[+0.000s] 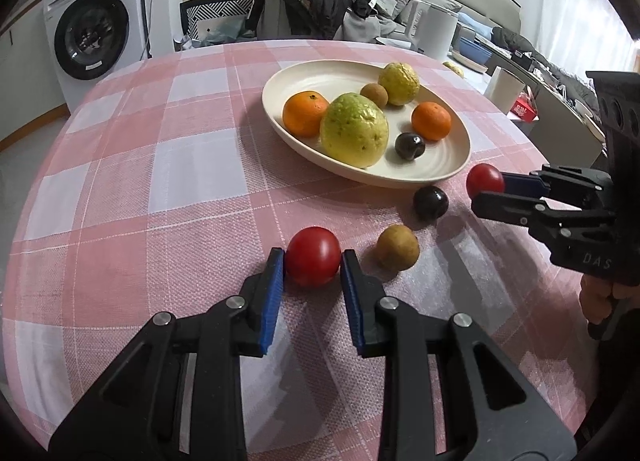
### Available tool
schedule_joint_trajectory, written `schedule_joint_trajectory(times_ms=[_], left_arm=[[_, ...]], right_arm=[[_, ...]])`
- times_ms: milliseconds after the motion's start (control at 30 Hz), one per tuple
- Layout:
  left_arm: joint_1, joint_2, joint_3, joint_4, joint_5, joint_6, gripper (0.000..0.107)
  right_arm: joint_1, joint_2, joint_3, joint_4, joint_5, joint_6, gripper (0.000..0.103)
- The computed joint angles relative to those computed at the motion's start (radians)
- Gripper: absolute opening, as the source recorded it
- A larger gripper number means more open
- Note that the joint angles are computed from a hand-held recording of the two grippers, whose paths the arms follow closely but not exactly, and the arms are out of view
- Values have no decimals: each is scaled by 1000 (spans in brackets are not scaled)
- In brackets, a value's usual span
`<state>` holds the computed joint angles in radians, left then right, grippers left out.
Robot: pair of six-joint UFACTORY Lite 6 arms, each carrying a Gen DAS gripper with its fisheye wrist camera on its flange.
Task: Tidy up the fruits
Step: 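Carry both red tomatoes onto the plate and open both tools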
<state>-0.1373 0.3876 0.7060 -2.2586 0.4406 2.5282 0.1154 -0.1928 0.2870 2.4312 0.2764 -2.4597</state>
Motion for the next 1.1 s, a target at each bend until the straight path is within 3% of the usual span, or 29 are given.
schedule_joint_trajectory(times_ms=[467,633,1100], left_arm=[[11,-43,-34,-12,40,10,24],[13,-77,-61,-17,54,14,24],[24,-271,-141,18,85,-39,24]], right_arm=[[-24,-34,-16,2,16,-1,32],[-63,-80,-28,-98,24,91,32],[-146,-190,-72,-196,77,191,32]])
